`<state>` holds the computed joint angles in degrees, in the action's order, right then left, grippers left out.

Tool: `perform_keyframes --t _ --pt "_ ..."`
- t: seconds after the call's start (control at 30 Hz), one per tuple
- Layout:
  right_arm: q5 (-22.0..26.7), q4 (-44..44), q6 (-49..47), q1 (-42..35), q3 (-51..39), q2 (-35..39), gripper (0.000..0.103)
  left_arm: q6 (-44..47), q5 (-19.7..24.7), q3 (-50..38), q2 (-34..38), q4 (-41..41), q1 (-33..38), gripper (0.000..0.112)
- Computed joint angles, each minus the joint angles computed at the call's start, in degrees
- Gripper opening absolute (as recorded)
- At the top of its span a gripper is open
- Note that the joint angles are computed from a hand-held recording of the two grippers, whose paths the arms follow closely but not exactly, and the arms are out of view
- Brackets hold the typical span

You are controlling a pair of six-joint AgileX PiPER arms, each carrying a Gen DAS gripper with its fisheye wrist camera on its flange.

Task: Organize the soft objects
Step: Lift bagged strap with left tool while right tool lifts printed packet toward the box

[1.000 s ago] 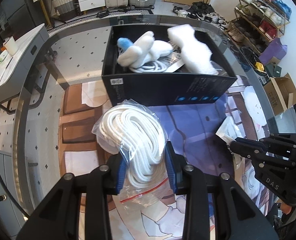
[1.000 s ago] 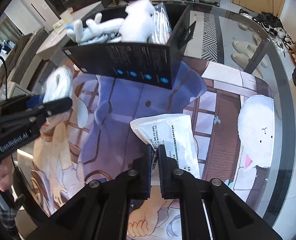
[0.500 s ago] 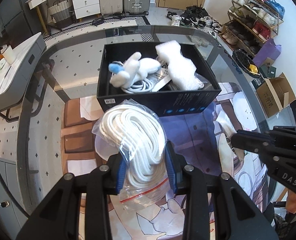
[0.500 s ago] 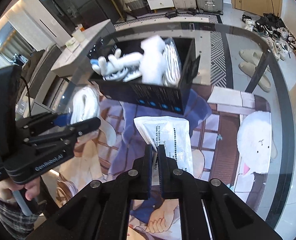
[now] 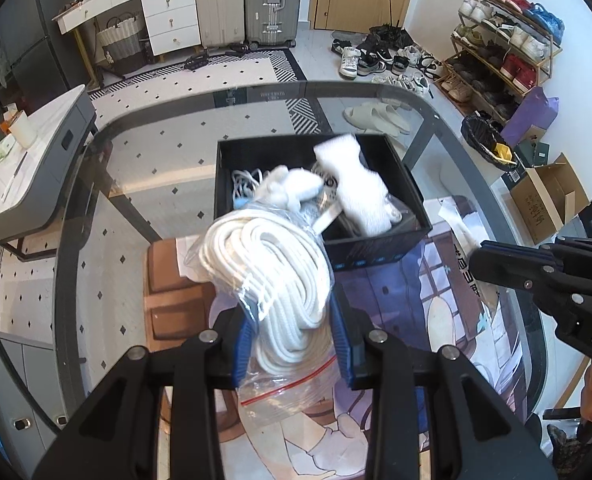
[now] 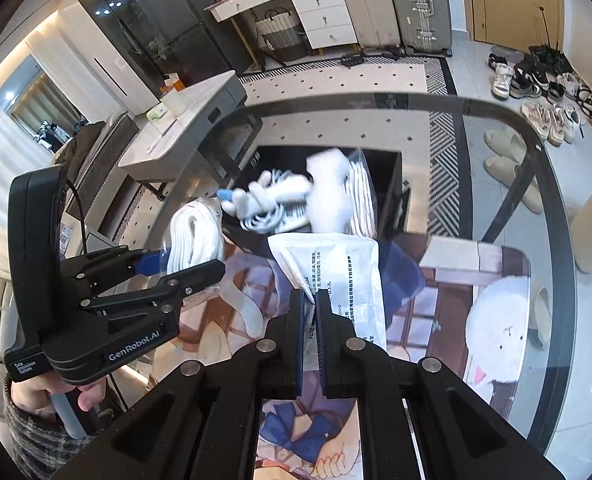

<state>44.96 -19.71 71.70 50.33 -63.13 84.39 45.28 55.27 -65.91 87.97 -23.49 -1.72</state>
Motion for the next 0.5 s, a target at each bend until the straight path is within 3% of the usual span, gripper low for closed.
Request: perform_keyframes --t 0.5 --pt "-1.5 5.8 -11.9 -7.3 -6.9 4.6 0.005 -3.2 2.1 -10.2 6.6 0.5 -1.9 0.033"
